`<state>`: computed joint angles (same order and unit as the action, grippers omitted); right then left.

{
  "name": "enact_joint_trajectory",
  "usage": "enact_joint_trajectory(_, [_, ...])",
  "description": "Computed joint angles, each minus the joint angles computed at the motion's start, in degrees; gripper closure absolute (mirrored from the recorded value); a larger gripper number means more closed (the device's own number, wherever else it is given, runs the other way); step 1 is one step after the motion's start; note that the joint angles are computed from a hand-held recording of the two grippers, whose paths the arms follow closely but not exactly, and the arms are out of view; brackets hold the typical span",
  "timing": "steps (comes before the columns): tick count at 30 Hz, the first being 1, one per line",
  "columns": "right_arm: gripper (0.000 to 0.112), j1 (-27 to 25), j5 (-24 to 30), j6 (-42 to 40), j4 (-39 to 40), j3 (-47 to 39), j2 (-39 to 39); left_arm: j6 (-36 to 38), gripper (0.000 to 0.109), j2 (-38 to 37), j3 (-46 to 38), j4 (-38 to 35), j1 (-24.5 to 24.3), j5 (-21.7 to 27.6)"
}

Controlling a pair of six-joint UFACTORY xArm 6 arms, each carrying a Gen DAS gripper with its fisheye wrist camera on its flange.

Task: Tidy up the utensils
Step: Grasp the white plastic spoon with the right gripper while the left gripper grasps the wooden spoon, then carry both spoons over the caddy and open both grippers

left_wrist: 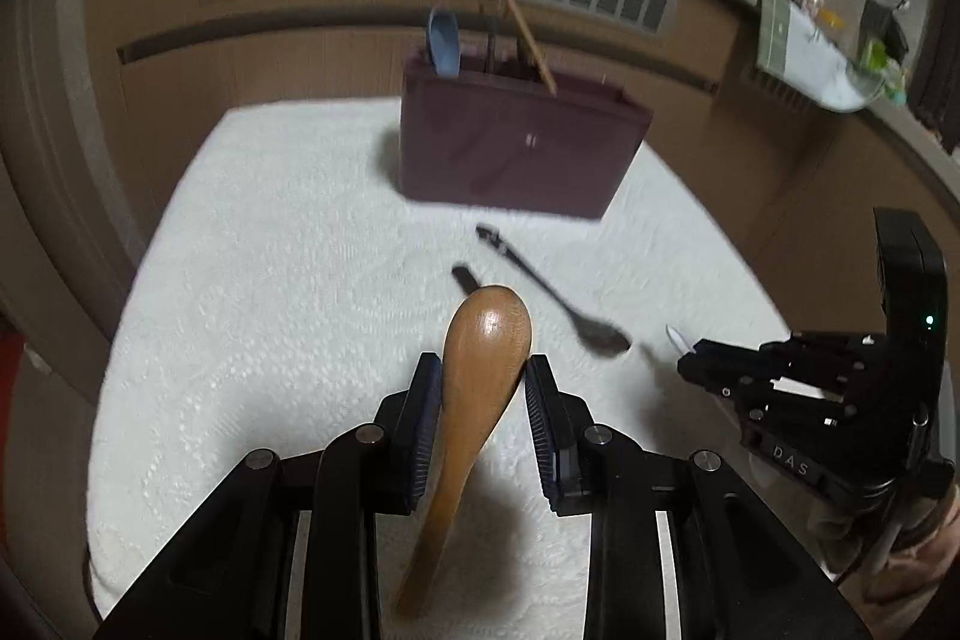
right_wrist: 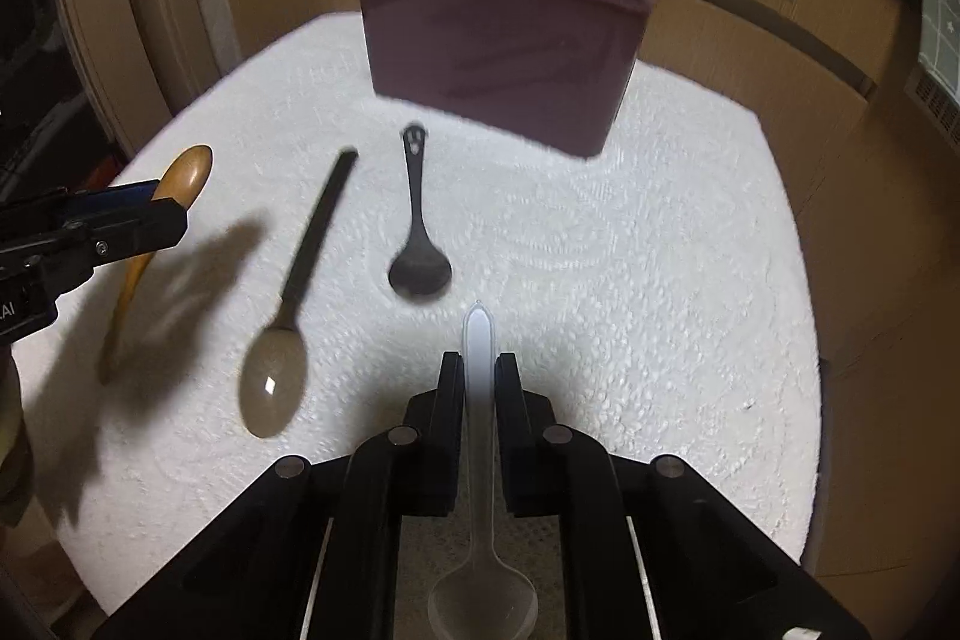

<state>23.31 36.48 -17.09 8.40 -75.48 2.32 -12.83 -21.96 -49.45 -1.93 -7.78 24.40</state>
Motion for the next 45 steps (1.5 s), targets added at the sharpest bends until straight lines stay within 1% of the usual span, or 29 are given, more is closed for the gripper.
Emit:
enact_joint_trajectory(2, [0.102, -0.4, -0.5, -1.0, 3.0, -0.4, -1.1, 0.2, 0.083, -0.7, -0.7, 0.0, 0.0, -0.9])
enact_joint_trajectory(3, [0.102, -0.7, -1.1, -1.6, 5.1, -0.6, -1.7, 0.6, 0.087, -0.8, -1.4, -0.3, -0.1, -1.4])
enact_joint_trajectory(4, [0.102, -0.9, -1.5, -1.8, 6.3, -0.8, -2.0, 0.6, 0.088, -0.7, -1.9, -0.3, -0.1, -1.8])
enact_joint_trajectory(8, [0.102, -1.2, -2.7, -1.6, 7.6, -1.9, -2.2, 0.8, 0.088, 0.8, -4.7, 0.0, -0.3, -3.4])
enact_joint_trajectory(10, [0.102, -1.4, -2.3, -1.0, 6.8, -2.8, -1.7, 2.8, 0.088, 1.6, -5.9, -1.5, 0.0, -3.0])
enact_joint_trajectory(13, [0.102, -1.9, -1.0, -1.2, 6.8, -3.1, -1.1, 9.9, 0.087, 3.5, -8.2, -6.4, 0.3, 1.3])
enact_joint_trajectory(14, [0.102, -2.1, -0.4, -0.9, 6.5, -3.3, -0.7, 13.7, 0.087, 4.9, -9.6, -8.8, 0.4, 3.9])
enact_joint_trajectory(15, [0.102, -2.3, -0.2, -1.1, 6.8, -3.0, -0.6, 15.0, 0.087, 5.9, -10.0, -9.3, 0.3, 5.0])
enact_joint_trajectory(17, [0.102, -2.7, 1.0, -0.7, 7.0, -3.4, 0.3, 18.8, 0.086, 9.6, -12.9, -11.0, 0.0, 9.3])
enact_joint_trajectory(20, [0.102, -2.9, 1.5, -0.7, 7.0, -3.3, 0.5, 18.8, 0.086, 14.9, -17.0, -7.9, -0.8, 13.5])
enact_joint_trajectory(23, [0.102, -3.0, 1.9, -1.0, 6.9, -3.5, 0.6, 17.1, 0.084, 20.6, -22.8, -2.9, -1.9, 19.1])
enact_joint_trajectory(25, [0.102, -3.0, 2.1, -1.1, 6.9, -3.8, 0.9, 14.1, 0.079, 22.6, -24.4, 1.8, -2.6, 20.0])
enact_joint_trajectory(27, [0.102, -3.0, 2.2, -1.3, 7.3, -4.1, 1.1, 11.7, 0.079, 24.4, -26.0, 4.7, -3.1, 20.8])
enact_joint_trajectory(31, [0.102, -3.1, 2.0, -1.5, 8.4, -4.5, 1.5, 8.4, 0.08, 23.8, -23.9, 5.7, -3.3, 16.7])
enact_joint_trajectory(32, [0.102, -3.2, 1.8, -1.7, 8.9, -4.5, 1.4, 7.8, 0.08, 22.4, -22.1, 5.1, -3.2, 14.7])
enact_joint_trajectory(33, [0.102, -3.2, 1.6, -1.8, 9.2, -4.4, 1.3, 7.6, 0.08, 20.6, -20.1, 3.4, -3.0, 12.4])
enact_joint_trajectory(37, [0.102, -3.4, 1.0, -2.2, 10.3, -4.6, 1.1, 8.0, 0.08, 14.3, -14.6, -2.0, -2.5, 6.5])
enact_joint_trajectory(39, [0.102, -3.4, 0.7, -2.2, 10.9, -5.0, 1.2, 7.2, 0.08, 11.4, -12.3, -3.1, -2.5, 2.9])
enact_joint_trajectory(42, [0.102, -3.3, 0.3, -2.6, 12.3, -5.8, 1.5, 5.2, 0.08, 9.4, -11.3, -2.7, -2.0, -0.6])
enact_joint_trajectory(45, [0.102, -3.2, -0.6, -3.1, 13.8, -7.3, 2.1, 4.5, 0.081, 9.2, -11.7, -3.5, -1.2, -3.8])
